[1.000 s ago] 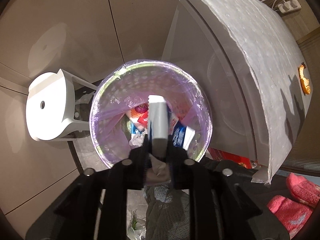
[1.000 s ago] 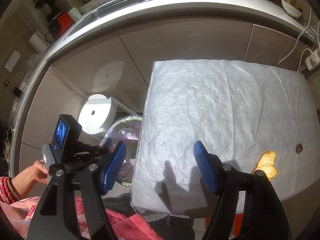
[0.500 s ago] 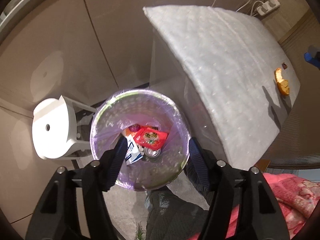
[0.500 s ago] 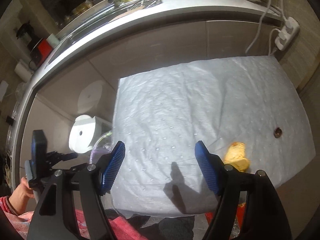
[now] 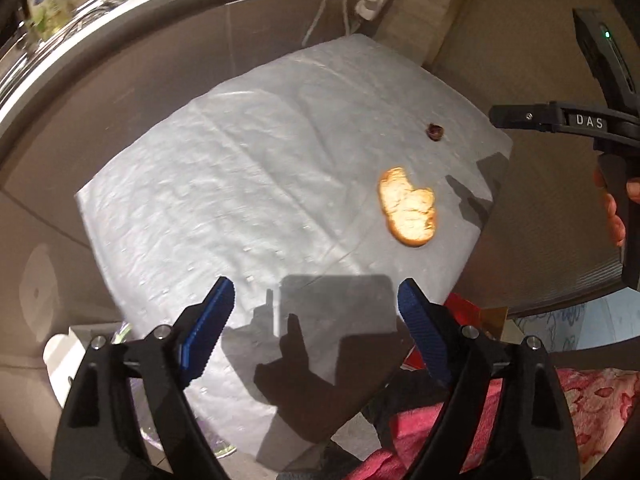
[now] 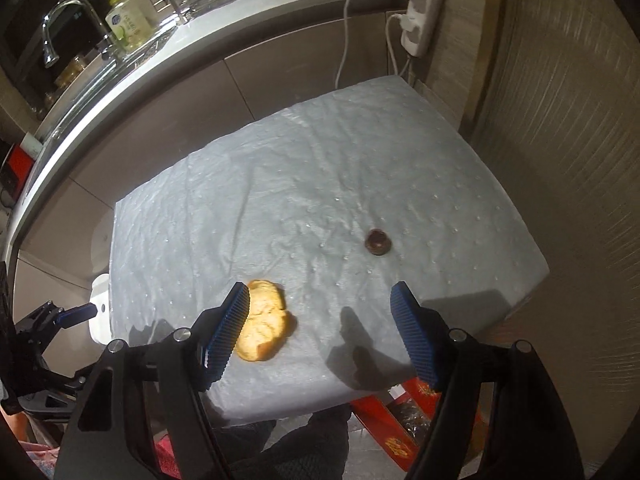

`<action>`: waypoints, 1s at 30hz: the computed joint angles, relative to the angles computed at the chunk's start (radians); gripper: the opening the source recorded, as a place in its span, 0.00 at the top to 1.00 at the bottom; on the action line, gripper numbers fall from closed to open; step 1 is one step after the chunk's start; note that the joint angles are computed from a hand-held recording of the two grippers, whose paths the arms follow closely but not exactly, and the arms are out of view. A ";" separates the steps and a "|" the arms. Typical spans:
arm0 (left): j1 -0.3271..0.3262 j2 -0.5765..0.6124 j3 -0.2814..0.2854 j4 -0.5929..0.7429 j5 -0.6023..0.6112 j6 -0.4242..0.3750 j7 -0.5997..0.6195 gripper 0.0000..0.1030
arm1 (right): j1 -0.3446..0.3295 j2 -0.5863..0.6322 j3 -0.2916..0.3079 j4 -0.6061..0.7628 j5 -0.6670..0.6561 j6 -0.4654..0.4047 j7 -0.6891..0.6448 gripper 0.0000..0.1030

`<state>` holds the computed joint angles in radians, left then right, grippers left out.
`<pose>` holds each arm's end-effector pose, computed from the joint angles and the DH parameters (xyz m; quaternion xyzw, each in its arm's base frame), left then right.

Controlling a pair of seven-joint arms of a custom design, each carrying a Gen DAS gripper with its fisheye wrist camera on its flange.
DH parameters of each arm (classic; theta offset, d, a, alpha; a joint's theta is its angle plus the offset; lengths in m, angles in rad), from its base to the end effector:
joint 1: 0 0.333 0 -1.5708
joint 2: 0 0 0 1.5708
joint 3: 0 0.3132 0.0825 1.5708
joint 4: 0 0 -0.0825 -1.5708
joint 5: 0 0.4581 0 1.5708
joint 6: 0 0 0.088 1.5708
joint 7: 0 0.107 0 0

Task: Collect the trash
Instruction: 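Release the wipe packet into the bin with the left tool and return to the mat, then grasp the bread crust with the left tool while the right tool grasps the brown nut shell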

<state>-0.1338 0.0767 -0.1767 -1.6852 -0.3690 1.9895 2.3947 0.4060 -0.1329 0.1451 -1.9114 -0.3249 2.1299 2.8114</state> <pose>0.6437 -0.2265 0.5537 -0.2658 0.9401 -0.2132 0.0050 0.5385 0.3189 0.5721 -0.4696 0.8513 -0.1395 0.1877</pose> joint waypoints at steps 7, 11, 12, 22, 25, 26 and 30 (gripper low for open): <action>-0.091 0.007 -0.055 -0.049 0.071 0.068 -0.042 0.22 | -0.017 -0.107 -0.025 -0.131 0.050 0.022 -0.030 0.29; -0.131 0.043 -0.063 -0.040 0.136 0.093 -0.096 0.22 | -0.024 -0.155 -0.034 -0.191 0.073 0.033 -0.040 0.29; -0.137 0.052 -0.062 -0.037 0.151 0.101 -0.107 0.22 | -0.026 -0.164 -0.036 -0.201 0.076 0.034 -0.041 0.29; -0.177 0.102 -0.058 -0.006 0.228 0.115 -0.185 0.36 | -0.039 -0.211 -0.043 -0.258 0.090 0.061 -0.047 0.27; -0.183 0.096 -0.055 -0.025 0.259 0.152 -0.198 0.51 | -0.040 -0.210 -0.043 -0.261 0.090 0.073 -0.043 0.27; -0.184 0.092 -0.054 -0.033 0.265 0.166 -0.199 0.56 | -0.040 -0.210 -0.043 -0.264 0.091 0.077 -0.044 0.27; -0.170 0.077 -0.056 -0.046 0.231 0.178 -0.162 0.72 | -0.039 -0.204 -0.045 -0.265 0.099 0.090 -0.049 0.27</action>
<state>-0.3039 0.1536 -0.2323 -1.7307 -0.1380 2.1676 2.2326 0.3675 -0.3364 0.0997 -2.1763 -0.2259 2.2201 2.7624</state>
